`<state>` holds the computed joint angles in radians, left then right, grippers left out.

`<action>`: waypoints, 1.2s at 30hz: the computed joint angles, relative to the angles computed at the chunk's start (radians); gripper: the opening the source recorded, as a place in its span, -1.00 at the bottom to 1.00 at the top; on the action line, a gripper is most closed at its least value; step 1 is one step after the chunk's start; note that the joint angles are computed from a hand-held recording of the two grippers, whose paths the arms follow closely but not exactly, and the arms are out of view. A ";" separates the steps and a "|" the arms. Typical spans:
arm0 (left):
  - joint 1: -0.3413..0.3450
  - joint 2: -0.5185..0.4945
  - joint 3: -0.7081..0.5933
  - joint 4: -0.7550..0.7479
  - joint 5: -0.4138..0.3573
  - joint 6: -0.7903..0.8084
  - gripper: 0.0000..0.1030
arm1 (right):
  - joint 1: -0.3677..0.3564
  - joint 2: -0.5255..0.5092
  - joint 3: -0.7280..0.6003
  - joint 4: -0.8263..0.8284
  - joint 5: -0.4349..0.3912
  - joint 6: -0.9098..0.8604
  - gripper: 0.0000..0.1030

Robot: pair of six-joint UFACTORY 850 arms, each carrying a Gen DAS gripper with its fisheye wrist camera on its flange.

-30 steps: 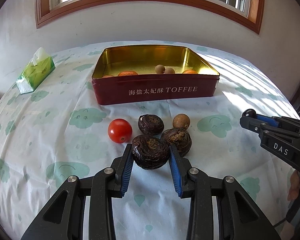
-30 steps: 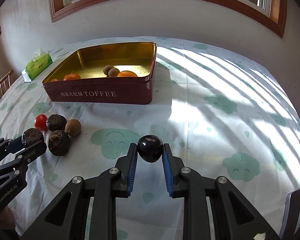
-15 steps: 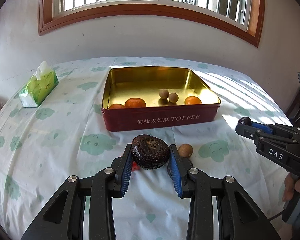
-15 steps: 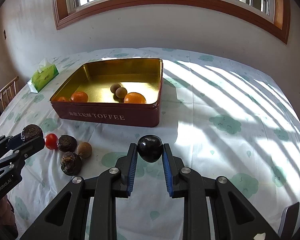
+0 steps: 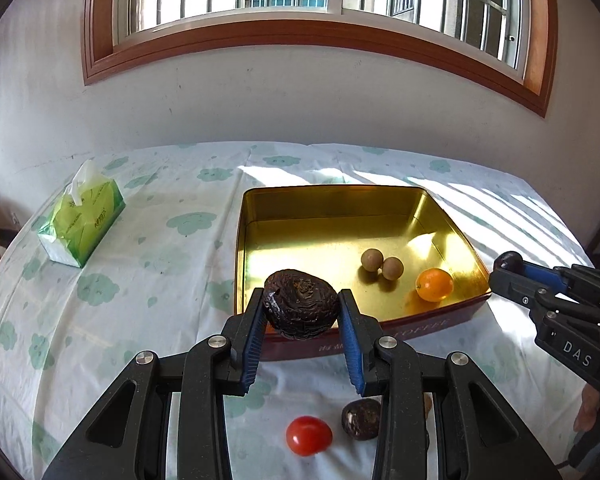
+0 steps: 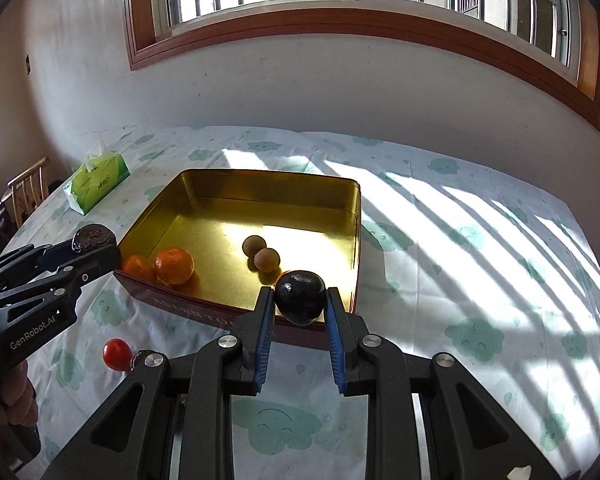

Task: Organize fruits
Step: 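Lower both grippers into the tin and open them to release date and plum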

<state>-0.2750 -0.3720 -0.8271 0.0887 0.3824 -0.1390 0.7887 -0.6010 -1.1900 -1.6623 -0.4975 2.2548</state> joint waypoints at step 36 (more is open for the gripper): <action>0.009 -0.206 -0.229 0.011 -0.149 0.004 -0.28 | -0.092 -0.209 -0.271 0.291 0.130 -0.372 -0.47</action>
<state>-0.2663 -0.5780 -1.0564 0.1001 0.2336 -0.1353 0.6962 -0.8097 -1.4612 -1.3717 -0.3680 1.8824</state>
